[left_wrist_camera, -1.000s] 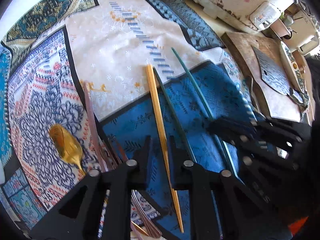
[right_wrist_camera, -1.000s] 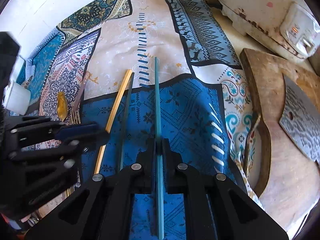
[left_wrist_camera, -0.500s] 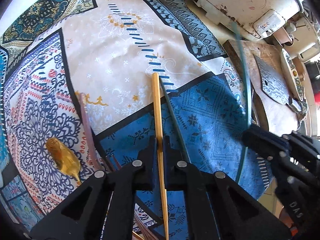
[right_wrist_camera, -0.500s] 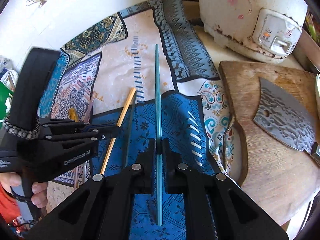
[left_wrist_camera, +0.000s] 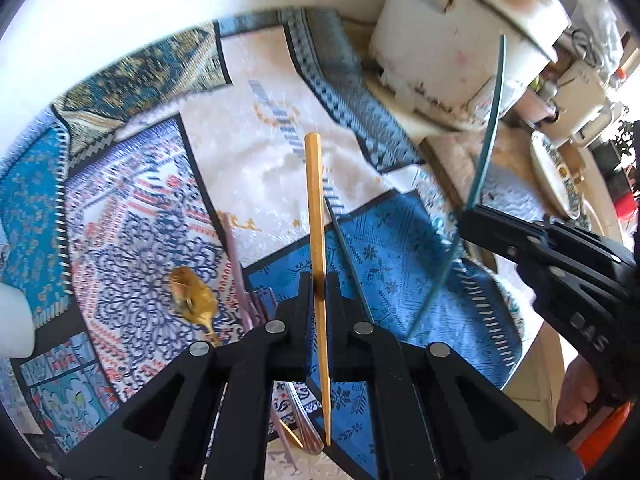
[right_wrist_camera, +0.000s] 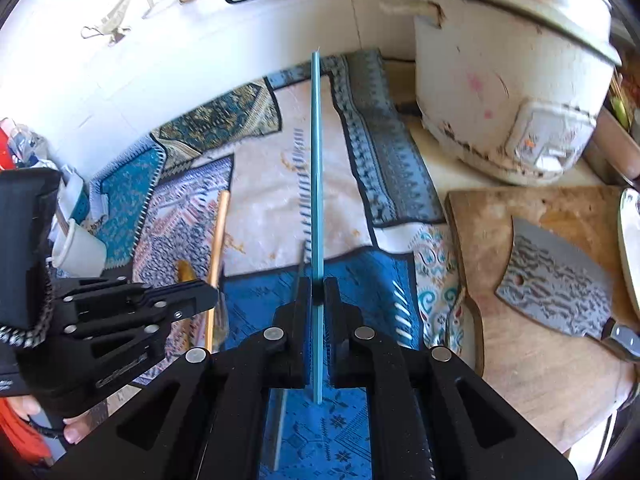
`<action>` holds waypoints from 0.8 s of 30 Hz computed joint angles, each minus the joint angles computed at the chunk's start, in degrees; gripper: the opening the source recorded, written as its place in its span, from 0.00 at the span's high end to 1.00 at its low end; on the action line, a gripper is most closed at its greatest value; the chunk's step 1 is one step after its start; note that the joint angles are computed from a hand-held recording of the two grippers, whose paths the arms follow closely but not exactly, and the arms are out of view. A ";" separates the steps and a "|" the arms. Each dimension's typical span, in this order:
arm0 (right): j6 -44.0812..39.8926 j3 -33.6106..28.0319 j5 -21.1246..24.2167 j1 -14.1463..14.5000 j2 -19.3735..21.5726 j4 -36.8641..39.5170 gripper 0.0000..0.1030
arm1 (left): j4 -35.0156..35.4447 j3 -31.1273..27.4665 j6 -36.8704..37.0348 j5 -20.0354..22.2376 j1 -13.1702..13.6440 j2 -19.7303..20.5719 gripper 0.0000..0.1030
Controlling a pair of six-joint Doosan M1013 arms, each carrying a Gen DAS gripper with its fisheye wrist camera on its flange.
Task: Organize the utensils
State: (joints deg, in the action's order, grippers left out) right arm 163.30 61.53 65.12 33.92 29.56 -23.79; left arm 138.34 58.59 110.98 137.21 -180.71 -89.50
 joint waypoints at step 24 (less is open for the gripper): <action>-10.04 -15.45 1.88 1.93 6.17 -8.21 0.95 | -8.17 -5.05 -4.95 -16.12 7.03 6.68 1.00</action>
State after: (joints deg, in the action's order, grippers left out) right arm 153.26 46.07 67.00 35.85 35.73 -32.01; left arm 130.18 53.54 106.03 121.08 -173.68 -82.83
